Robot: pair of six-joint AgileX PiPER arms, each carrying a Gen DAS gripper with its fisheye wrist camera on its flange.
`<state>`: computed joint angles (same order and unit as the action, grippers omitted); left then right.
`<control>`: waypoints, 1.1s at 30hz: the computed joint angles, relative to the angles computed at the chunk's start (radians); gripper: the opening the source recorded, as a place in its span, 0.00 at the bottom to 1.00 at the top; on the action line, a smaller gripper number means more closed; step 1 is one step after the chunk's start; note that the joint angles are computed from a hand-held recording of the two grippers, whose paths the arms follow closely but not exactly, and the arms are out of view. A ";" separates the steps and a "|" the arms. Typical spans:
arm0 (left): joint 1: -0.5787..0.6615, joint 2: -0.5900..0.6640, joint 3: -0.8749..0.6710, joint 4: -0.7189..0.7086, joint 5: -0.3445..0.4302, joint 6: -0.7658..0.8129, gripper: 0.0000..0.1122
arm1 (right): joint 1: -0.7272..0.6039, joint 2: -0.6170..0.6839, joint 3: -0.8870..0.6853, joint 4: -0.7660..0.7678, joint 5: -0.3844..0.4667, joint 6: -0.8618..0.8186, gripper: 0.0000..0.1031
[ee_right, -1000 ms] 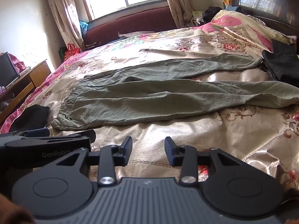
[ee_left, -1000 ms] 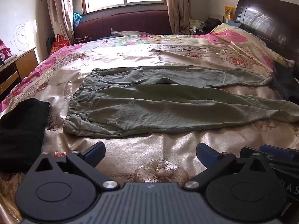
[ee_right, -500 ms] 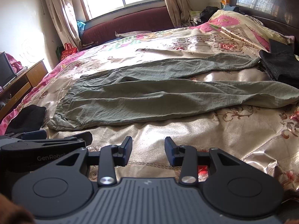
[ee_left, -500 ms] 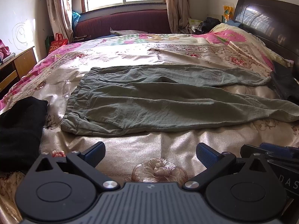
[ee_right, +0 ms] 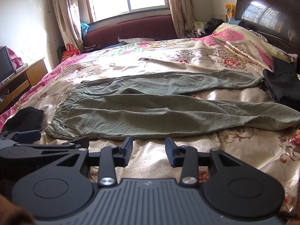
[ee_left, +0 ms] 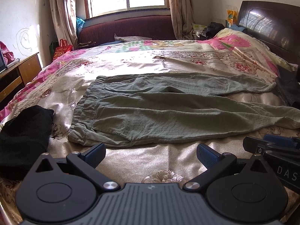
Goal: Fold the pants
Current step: 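Move both tools toward the olive green pants lying flat on the bed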
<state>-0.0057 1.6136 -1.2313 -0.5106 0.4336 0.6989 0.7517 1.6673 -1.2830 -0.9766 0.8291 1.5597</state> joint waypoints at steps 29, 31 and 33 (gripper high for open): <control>-0.001 0.025 -0.014 -0.061 -0.032 0.081 0.92 | -0.011 0.037 -0.053 0.013 0.028 -0.030 0.38; 0.012 0.026 -0.015 -0.094 -0.026 0.104 0.92 | -0.009 0.040 -0.054 0.016 0.026 -0.033 0.38; 0.031 0.030 -0.022 -0.151 -0.004 0.143 0.92 | -0.006 0.045 -0.057 0.018 0.025 -0.037 0.38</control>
<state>0.0255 1.6441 -1.2536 -0.6617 0.4296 0.8418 0.7458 1.7122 -1.3405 -0.9590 0.8543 1.5230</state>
